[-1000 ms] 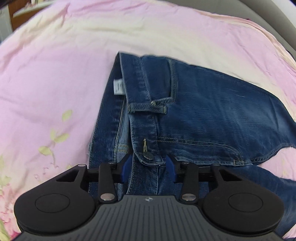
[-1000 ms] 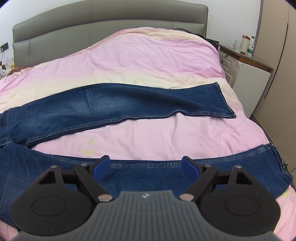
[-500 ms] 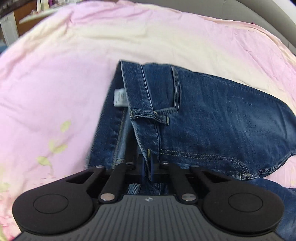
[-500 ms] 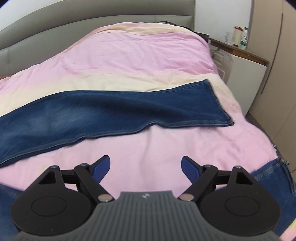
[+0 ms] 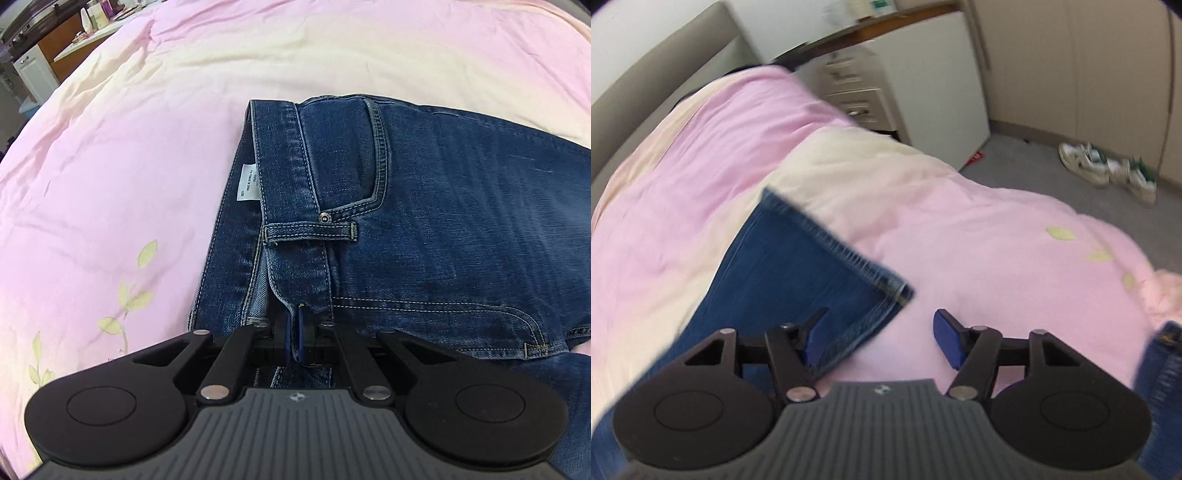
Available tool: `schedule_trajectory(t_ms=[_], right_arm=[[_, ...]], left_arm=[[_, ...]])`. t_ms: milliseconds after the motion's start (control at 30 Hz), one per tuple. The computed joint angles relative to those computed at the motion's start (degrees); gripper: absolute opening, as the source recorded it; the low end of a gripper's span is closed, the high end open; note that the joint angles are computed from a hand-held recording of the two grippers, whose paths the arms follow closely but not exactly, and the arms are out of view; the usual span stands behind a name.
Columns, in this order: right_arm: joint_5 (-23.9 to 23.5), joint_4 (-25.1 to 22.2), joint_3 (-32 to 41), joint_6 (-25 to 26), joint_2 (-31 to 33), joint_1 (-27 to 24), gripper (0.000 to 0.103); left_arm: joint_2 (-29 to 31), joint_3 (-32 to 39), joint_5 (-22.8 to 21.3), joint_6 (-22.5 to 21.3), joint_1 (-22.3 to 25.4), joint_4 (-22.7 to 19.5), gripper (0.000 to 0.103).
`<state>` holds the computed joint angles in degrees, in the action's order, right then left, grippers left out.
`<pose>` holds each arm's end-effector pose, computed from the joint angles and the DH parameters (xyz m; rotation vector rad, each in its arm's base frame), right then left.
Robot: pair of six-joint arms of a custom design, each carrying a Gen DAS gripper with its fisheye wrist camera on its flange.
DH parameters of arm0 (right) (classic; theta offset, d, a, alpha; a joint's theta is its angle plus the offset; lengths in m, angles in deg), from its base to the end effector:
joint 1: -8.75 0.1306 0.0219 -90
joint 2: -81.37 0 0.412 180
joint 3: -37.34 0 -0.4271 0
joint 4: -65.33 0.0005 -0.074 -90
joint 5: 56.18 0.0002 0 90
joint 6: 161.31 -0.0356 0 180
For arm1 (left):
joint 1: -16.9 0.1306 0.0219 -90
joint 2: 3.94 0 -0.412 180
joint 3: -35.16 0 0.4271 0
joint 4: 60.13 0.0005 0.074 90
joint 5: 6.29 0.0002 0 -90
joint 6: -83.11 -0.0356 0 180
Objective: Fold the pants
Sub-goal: 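Grasp the jeans waistband by the fly with the left tool while the right tool grasps a leg hem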
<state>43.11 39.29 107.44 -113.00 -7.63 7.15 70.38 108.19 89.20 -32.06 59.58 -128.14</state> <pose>0.5021 -0.0203 0.3103 0.9486 2.1835 0.1401 0.2791 0.2520 0.4152 -0.3996 2.7552 0.1730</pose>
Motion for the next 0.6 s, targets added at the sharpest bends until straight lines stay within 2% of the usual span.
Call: schedule_trajectory(t_ms=[67,100,133,167,233,267,300,333,400,500,533,600], right_arm=[[-1.46,1.89,0.66,-2.68,2.32,-1.29,0.058],[-1.94,3.36,0.8,-4.18,3.33,-1.57,0.054],[-1.95,4.25,0.93,-4.9,3.9,-1.56,0.031],[-2.26,4.17,1.42,-4.95,4.45,-1.48,0.014],[-0.07,2.68,2.87,-2.69,4.86,-0.71,0.012],[2.59,2.82,3.41,0.85,4.53,-0.07,0.01],[5.25,3.91,3.66,4.62,3.88,0.31,0.003],[7.3,4.89,4.18,7.45,3.42,0.39,0.002],[7.38,6.65,5.77,10.65,3.25,-0.64,0.002],[12.2,1.73,10.33,16.86,6.3,0.11,0.002],[13.24,-1.16,11.52,17.1,7.39,0.24,0.002],[12.2,-9.87,13.91,15.36,9.88,-0.25,0.003]], left_arm=[[0.29,-0.04,-2.05,0.39,-1.35,0.35,0.004],[0.23,-0.14,-2.86,0.42,-1.77,0.4,0.004],[0.3,-0.14,-3.54,0.57,-2.14,0.4,0.003],[0.46,-0.36,-4.26,0.96,-2.78,0.72,0.003],[0.47,-0.1,-5.14,0.41,-2.95,0.3,0.003],[0.61,-0.01,-5.84,0.07,-3.44,0.27,0.003],[0.82,0.13,-6.37,-0.22,-3.82,0.25,0.003],[1.11,0.24,-6.81,-0.39,-4.18,0.29,0.003],[1.36,0.19,-7.58,-1.24,-4.85,0.65,0.003],[2.51,0.49,-7.64,-1.77,-5.06,1.07,0.003],[3.21,0.9,-7.43,-2.07,-4.85,1.12,0.003],[4.0,1.36,-7.38,-2.31,-5.04,0.97,0.003]])
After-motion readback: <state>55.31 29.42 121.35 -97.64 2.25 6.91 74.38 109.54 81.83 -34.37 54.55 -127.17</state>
